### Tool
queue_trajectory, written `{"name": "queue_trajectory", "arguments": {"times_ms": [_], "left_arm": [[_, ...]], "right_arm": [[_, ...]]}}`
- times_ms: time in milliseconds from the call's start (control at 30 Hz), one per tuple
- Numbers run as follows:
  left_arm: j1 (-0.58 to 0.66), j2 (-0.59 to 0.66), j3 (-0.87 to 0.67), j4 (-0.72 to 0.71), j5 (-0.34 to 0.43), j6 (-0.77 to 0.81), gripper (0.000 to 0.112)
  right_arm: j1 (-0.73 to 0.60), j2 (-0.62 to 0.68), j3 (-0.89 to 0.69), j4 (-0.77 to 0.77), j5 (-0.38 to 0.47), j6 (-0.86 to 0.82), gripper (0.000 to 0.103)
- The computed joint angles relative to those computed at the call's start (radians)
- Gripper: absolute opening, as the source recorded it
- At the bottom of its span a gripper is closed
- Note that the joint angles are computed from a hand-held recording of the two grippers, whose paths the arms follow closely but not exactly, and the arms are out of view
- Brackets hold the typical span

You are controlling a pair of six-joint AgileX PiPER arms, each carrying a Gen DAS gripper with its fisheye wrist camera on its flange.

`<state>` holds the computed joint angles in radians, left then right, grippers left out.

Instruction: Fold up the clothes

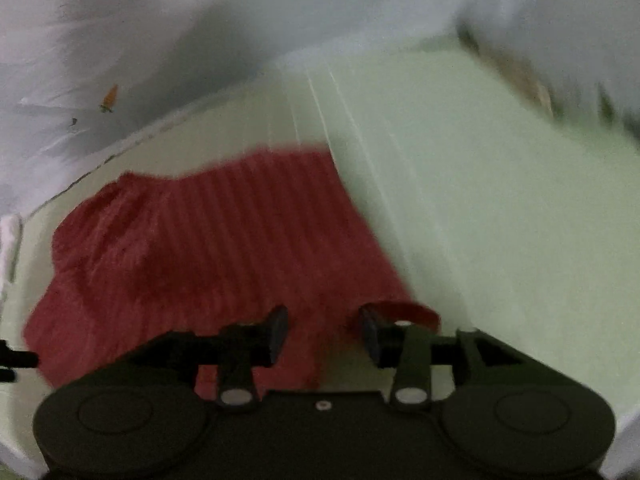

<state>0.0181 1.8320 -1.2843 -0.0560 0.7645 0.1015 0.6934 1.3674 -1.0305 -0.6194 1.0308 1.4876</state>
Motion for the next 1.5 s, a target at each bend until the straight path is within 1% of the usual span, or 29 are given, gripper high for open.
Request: {"name": "queue_trajectory", "arguments": {"times_ms": [100,133,200,267,367,433,467,533,567,600,633,667,700,733,767,800,833,867,900,933,967,1000,1033,1100,1200,1267,1333,1467,1500], "left_arm": [[-0.014,0.048,-0.072,0.023,0.016,-0.035,0.074],[-0.015,0.070,-0.104,0.028,0.025,-0.043,0.074],[-0.020,0.117,-0.170,0.039,0.047,-0.066,0.074],[-0.024,0.173,-0.244,0.048,0.076,-0.090,0.074],[-0.034,0.264,-0.362,0.054,0.120,-0.122,0.074],[-0.040,0.319,-0.430,0.051,0.137,-0.140,0.074],[-0.044,0.345,-0.462,0.051,0.145,-0.150,0.074],[-0.055,0.392,-0.522,0.062,0.166,-0.179,0.074],[-0.059,0.411,-0.549,0.066,0.178,-0.188,0.074],[-0.062,0.428,-0.575,0.070,0.191,-0.195,0.075],[-0.065,0.446,-0.603,0.074,0.205,-0.202,0.075],[-0.066,0.455,-0.618,0.075,0.208,-0.206,0.075],[-0.066,0.461,-0.628,0.077,0.205,-0.209,0.075],[-0.066,0.465,-0.634,0.080,0.200,-0.212,0.075],[-0.065,0.469,-0.638,0.083,0.195,-0.214,0.075],[-0.065,0.473,-0.645,0.088,0.192,-0.219,0.075],[-0.066,0.477,-0.658,0.094,0.195,-0.224,0.074],[-0.068,0.474,-0.661,0.100,0.192,-0.227,0.074],[-0.070,0.467,-0.658,0.106,0.186,-0.230,0.074],[-0.071,0.456,-0.646,0.112,0.173,-0.230,0.074],[-0.073,0.441,-0.626,0.117,0.157,-0.229,0.075],[-0.074,0.426,-0.605,0.123,0.143,-0.227,0.075],[-0.074,0.410,-0.579,0.128,0.130,-0.227,0.075],[-0.073,0.378,-0.524,0.136,0.107,-0.227,0.075],[-0.060,0.333,-0.448,0.103,0.084,-0.205,0.075],[-0.050,0.291,-0.382,0.074,0.063,-0.174,0.075],[-0.049,0.250,-0.321,0.057,0.044,-0.146,0.075],[-0.050,0.185,-0.231,-0.005,0.023,-0.065,0.075],[-0.050,0.170,-0.215,-0.024,0.018,-0.038,0.075]], "right_arm": [[-0.070,0.091,-0.086,-0.064,-0.028,-0.122,0.046],[-0.105,0.120,-0.114,-0.071,-0.058,-0.158,0.046],[-0.176,0.151,-0.144,-0.069,-0.145,-0.200,0.053],[-0.270,0.199,-0.187,-0.013,-0.249,-0.292,0.058],[-0.397,0.356,-0.322,0.123,-0.357,-0.497,0.061],[-0.465,0.471,-0.444,0.255,-0.371,-0.669,0.065],[-0.495,0.541,-0.525,0.341,-0.340,-0.768,0.067],[-0.543,0.663,-0.685,0.501,-0.244,-0.952,0.066],[-0.561,0.710,-0.755,0.566,-0.189,-1.028,0.058],[-0.576,0.756,-0.818,0.615,-0.143,-1.090,0.047],[-0.584,0.780,-0.867,0.631,-0.136,-1.127,0.039],[-0.590,0.798,-0.903,0.641,-0.148,-1.162,0.012],[-0.598,0.816,-0.941,0.656,-0.159,-1.206,0.008],[-0.605,0.839,-0.987,0.671,-0.163,-1.245,0.008],[-0.602,0.861,-1.032,0.658,-0.169,-1.248,0.007],[-0.604,0.876,-1.059,0.627,-0.213,-1.210,0.007],[-0.607,0.873,-1.051,0.559,-0.294,-1.133,0.007],[-0.605,0.885,-1.074,0.467,-0.343,-1.033,0.009],[-0.596,0.894,-1.100,0.367,-0.352,-0.933,0.019],[-0.578,0.899,-1.117,0.269,-0.320,-0.852,0.033],[-0.558,0.902,-1.131,0.169,-0.279,-0.788,0.053],[-0.545,0.888,-1.105,0.087,-0.276,-0.739,0.053],[-0.532,0.848,-1.039,0.044,-0.285,-0.691,0.053],[-0.523,0.729,-0.839,0.046,-0.343,-0.645,0.056],[-0.463,0.555,-0.539,-0.054,-0.340,-0.445,0.057],[-0.396,0.428,-0.339,-0.108,-0.317,-0.287,0.058],[-0.343,0.328,-0.187,-0.092,-0.332,-0.208,0.059],[-0.230,0.219,-0.034,-0.013,-0.296,-0.061,0.059],[-0.210,0.198,-0.003,0.004,-0.312,-0.019,0.059]]}}
